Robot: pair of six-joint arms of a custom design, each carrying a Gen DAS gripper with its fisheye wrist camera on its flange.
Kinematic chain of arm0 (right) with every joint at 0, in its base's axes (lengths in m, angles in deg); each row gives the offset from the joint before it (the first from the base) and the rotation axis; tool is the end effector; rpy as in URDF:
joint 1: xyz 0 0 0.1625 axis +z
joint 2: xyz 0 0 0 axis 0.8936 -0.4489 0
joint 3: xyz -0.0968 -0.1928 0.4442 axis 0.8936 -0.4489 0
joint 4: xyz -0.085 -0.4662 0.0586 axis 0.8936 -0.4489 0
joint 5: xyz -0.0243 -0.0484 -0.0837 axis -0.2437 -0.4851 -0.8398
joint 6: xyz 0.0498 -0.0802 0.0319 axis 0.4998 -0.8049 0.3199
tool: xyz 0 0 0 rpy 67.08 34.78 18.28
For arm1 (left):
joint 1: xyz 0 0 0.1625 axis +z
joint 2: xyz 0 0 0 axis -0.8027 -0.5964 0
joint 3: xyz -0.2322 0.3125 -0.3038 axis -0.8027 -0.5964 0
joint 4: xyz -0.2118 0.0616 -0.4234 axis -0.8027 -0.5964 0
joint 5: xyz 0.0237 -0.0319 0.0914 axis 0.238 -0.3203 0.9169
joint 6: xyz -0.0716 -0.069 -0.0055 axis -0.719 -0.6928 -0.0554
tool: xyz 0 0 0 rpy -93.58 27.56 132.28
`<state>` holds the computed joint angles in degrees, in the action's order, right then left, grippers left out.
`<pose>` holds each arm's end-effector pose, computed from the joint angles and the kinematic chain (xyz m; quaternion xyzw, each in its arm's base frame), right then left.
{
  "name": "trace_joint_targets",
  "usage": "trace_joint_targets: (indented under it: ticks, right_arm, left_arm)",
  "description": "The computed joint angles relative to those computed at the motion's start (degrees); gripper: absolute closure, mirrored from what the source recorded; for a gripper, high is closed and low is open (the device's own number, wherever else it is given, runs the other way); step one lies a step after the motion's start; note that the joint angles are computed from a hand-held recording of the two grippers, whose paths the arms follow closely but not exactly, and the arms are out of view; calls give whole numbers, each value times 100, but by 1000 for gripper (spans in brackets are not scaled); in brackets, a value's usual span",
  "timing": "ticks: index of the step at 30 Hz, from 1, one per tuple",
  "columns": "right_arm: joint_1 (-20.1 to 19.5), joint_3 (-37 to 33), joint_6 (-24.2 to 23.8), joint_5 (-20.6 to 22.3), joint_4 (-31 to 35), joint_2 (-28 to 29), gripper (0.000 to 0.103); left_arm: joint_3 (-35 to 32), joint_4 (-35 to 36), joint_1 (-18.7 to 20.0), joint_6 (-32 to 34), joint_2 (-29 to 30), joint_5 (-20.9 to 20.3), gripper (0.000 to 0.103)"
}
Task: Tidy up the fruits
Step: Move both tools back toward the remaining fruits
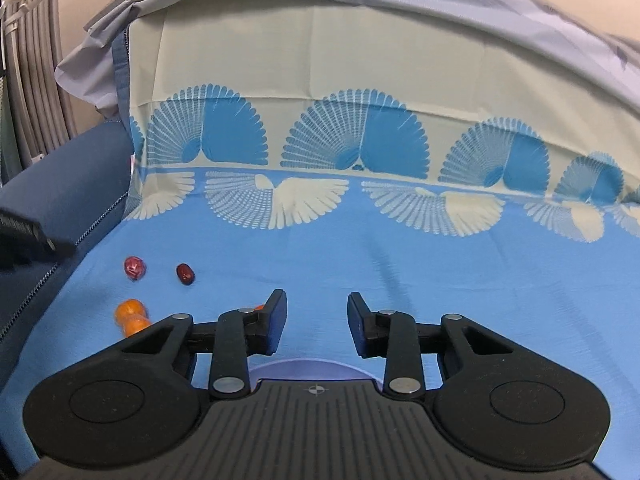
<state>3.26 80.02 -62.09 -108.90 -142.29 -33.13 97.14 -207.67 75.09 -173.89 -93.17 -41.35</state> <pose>-0.0209 -0.4581 0.3475 0.4256 -0.8329 0.3233 0.1434 -0.3509 -0.3726 0.0255 -0.2227 0.8076 -0.4710 0.2762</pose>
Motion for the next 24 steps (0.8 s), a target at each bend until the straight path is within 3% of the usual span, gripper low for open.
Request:
trace_joint_targets:
  ticks: [3,5,11,17,20,24]
  right_arm:
    - [193,-64,209,-226,53,181,68]
    - [298,-126,308,-368,119,313,67]
    - [592,-413,932,-749,442,751,55]
    - [863,-553,1347,-1219,362,1212,51]
    - [977,-591,1417,-1462,179,1437,43]
    - [1083,-668,1540,-1748,5,1742,42]
  left_arm:
    - [173,-1044,193,409,64,-418,77]
    - [258,-1590,309,701,104,-679,60]
    - [262,-2078,452,1127,236,-817,50]
    - [155,-2091,664,1277,310,-851,49]
    - [116,-2050,724,1263,319,-850,49]
    - [11,-2046,837,1435,407,-861,49]
